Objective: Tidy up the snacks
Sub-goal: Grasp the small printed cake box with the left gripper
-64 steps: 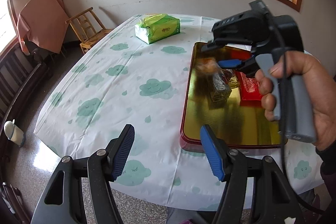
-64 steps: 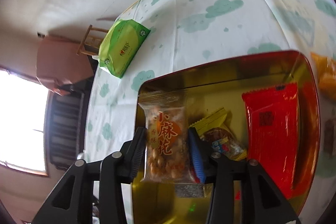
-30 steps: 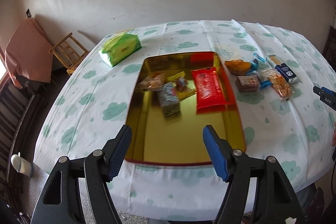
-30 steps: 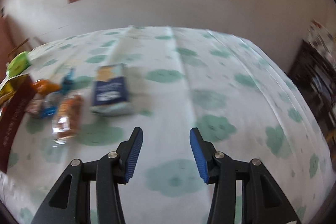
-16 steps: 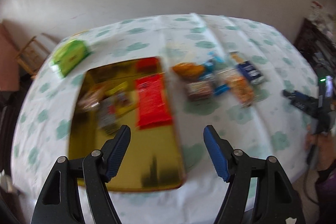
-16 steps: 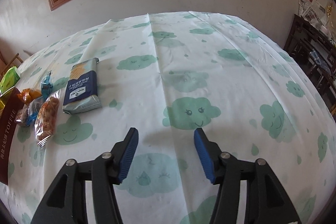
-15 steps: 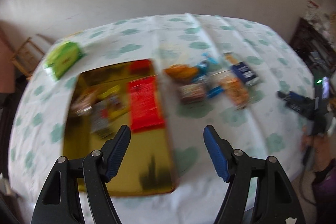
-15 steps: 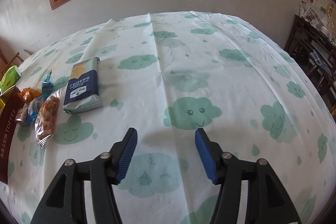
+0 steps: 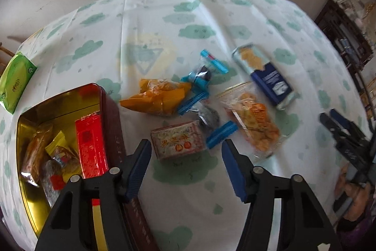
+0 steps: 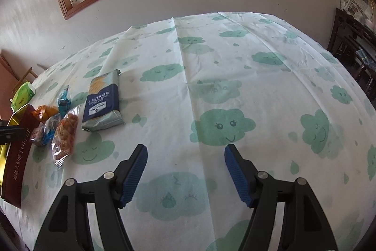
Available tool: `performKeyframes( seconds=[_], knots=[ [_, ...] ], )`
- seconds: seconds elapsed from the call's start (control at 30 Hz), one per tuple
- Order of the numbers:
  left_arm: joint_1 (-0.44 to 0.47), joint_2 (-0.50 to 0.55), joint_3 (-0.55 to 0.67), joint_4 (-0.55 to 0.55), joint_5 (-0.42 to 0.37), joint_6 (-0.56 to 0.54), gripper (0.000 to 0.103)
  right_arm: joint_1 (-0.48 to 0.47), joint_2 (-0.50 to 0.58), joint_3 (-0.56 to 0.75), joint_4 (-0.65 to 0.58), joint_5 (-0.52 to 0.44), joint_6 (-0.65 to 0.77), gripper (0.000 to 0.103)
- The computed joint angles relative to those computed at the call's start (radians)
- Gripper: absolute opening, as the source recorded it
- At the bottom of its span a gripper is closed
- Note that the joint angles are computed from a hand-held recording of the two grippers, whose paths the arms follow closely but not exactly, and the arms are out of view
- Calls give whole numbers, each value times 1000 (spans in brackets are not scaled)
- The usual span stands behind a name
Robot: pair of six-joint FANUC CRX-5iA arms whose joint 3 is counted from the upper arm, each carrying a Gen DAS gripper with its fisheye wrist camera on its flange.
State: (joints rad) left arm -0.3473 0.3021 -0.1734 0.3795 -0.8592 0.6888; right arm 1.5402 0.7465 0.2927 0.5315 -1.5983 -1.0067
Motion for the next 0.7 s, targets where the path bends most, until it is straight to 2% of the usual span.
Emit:
performKeyframes(
  seconds=[0.17, 0.4, 0.57, 0.7],
  knots=[
    [-9, 40, 35, -37, 3, 49, 57, 9, -15, -34, 25, 23, -37, 71],
    [-19, 41, 18, -14, 46, 13, 54, 12, -24, -55, 40, 39, -51, 75],
    [-29, 40, 17, -37, 60, 25, 45, 11, -25, -56, 41, 41, -49, 76],
    [-12, 24, 3, -8, 16, 11, 43, 11, -24, -54, 40, 41, -44, 76]
  ],
)
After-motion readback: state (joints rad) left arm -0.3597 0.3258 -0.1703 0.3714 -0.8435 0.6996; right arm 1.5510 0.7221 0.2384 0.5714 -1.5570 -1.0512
